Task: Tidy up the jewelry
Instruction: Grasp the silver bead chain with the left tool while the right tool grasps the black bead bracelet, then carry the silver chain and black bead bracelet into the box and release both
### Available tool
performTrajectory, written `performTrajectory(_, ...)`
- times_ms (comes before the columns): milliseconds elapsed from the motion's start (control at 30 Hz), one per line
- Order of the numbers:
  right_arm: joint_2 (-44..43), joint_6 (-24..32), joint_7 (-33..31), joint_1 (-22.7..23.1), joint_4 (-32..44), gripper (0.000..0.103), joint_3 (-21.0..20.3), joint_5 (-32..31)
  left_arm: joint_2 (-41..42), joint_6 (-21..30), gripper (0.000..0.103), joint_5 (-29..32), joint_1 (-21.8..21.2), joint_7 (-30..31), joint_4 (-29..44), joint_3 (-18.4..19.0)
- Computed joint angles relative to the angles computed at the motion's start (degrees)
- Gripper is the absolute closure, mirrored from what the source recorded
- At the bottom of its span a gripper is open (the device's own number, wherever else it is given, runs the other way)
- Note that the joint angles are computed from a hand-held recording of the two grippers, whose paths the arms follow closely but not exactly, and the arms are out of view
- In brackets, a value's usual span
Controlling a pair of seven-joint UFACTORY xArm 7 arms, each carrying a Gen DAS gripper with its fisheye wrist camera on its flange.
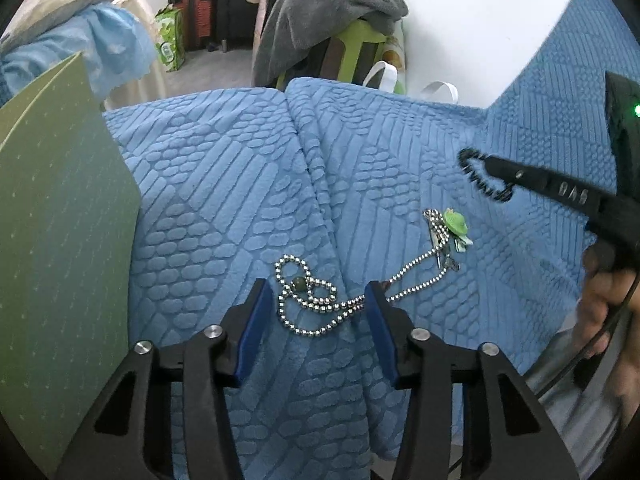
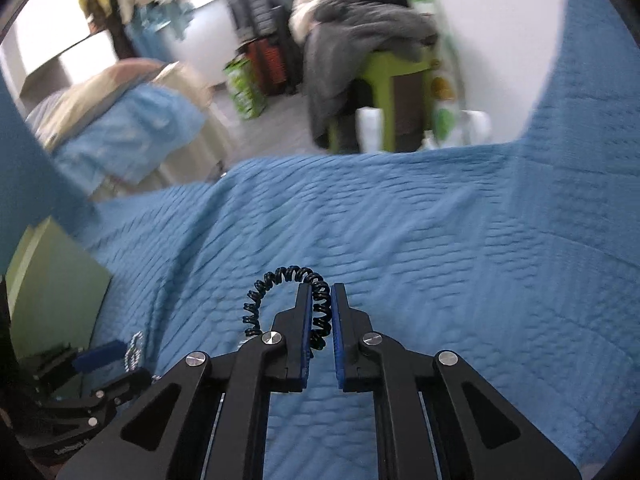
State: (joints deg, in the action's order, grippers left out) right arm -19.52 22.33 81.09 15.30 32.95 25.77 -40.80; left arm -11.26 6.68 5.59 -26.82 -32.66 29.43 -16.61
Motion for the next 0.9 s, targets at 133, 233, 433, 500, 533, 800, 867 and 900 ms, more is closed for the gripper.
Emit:
performTrajectory(133, -3.17, 1.06, 0.35, 0.51, -2.10, 0.096, -0.95, 2.96, -0.38, 0.23, 0.072, 6.93, 3.84, -4.90, 0.08, -3.94)
performTrajectory(233, -3.68, 1.74, -1.04, 0.84, -2.29, 0.096, -0.58, 4.71, -0.25, -0.30, 0.094, 5.73, 1.67, -3.67, -0.02, -2.31)
performTrajectory(433, -3.92, 4.13, -1.74, 2.06, -1.59, 0.096, 1.02, 6.02, -1.72, -0.52, 0.096, -3.67, -4.91, 3.60, -1.03, 3.28)
performTrajectory(500, -4.77, 4.46, -1.85, 2.74, -1.95, 0.096, 1.08, 6.85, -3.64, -0.68, 0.096, -9.08, -8.61, 7.51, -1.58, 6.58)
performTrajectory(533, -5.32, 4.73, -1.78, 3.07, -2.07, 0.096, 1.25, 7.28, -4.61, -0.69, 0.096, -10.26, -8.89, 8.18, -1.86, 6.68)
performTrajectory(800, -11.05, 6.85, 0.23, 3.79, -2.56, 0.096, 3.89, 9.76, -11.86, -0.83, 0.101, -18.34, -13.35, 15.98, -1.72, 9.76)
performTrajectory(867, -12.04, 6.97, 0.35, 3.79, -2.24, 0.096, 4.30, 10.35, -12.75, -0.81, 0.101, -18.50, -13.15, 16.12, -1.44, 9.34)
performTrajectory(900, -12.55, 7.46, 0.37, 3.75, -1.97, 0.096, 4.68, 10.59, -13.31, -0.65, 0.101, -18.93, -13.70, 16.52, -1.28, 9.81)
